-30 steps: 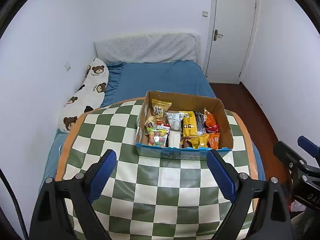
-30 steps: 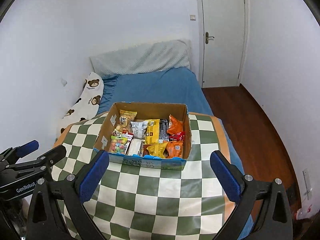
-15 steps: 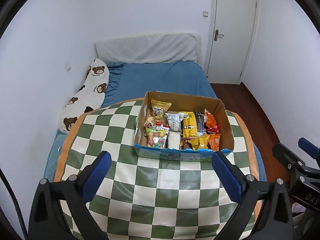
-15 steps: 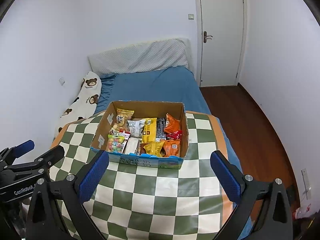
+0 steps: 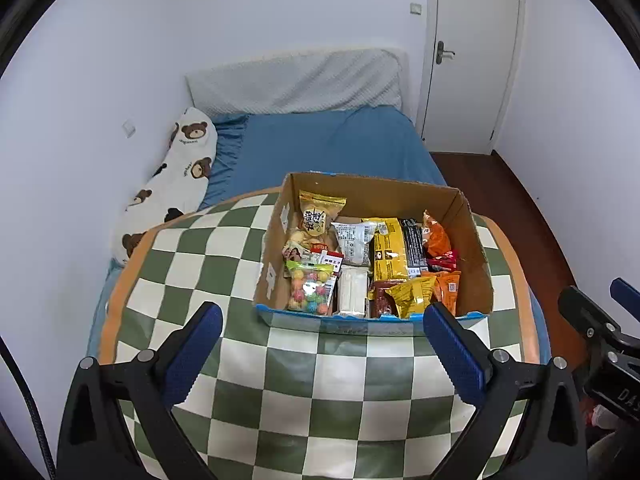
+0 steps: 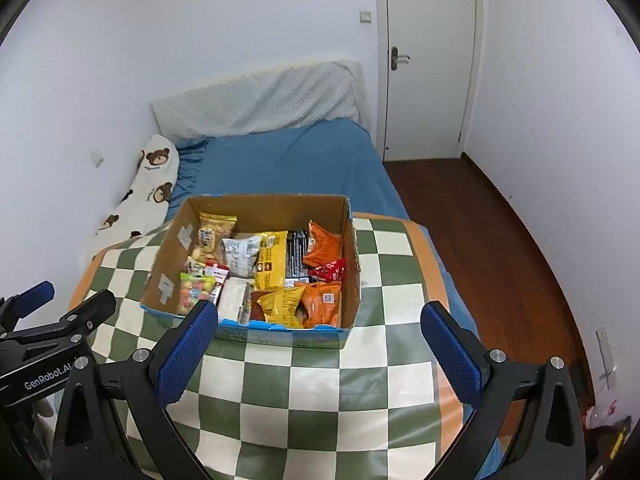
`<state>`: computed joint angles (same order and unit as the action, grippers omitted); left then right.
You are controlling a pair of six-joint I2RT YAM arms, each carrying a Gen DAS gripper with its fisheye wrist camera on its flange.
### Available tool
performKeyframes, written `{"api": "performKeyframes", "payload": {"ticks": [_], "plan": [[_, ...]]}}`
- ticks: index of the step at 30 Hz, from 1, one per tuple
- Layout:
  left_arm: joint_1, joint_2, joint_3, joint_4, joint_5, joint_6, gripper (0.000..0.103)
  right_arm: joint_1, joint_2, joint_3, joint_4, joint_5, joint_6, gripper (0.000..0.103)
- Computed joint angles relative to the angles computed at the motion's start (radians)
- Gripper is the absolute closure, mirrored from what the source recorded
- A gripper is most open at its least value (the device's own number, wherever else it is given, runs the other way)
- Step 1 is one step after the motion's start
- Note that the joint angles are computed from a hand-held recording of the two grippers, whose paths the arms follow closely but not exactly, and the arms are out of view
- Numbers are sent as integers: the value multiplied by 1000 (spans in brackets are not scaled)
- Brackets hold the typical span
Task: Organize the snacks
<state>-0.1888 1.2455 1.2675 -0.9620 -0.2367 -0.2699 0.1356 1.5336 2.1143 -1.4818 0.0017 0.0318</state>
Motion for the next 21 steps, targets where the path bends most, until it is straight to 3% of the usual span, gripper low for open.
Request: {"api": "performKeyframes", "payload": {"ticks": [10, 21], "plan": [[43, 128, -5, 55, 50, 34, 0, -7, 38, -143, 102, 15, 7, 0], [51, 160, -16, 84, 57, 45, 0, 10, 50, -196, 146, 43, 9, 0]]}}
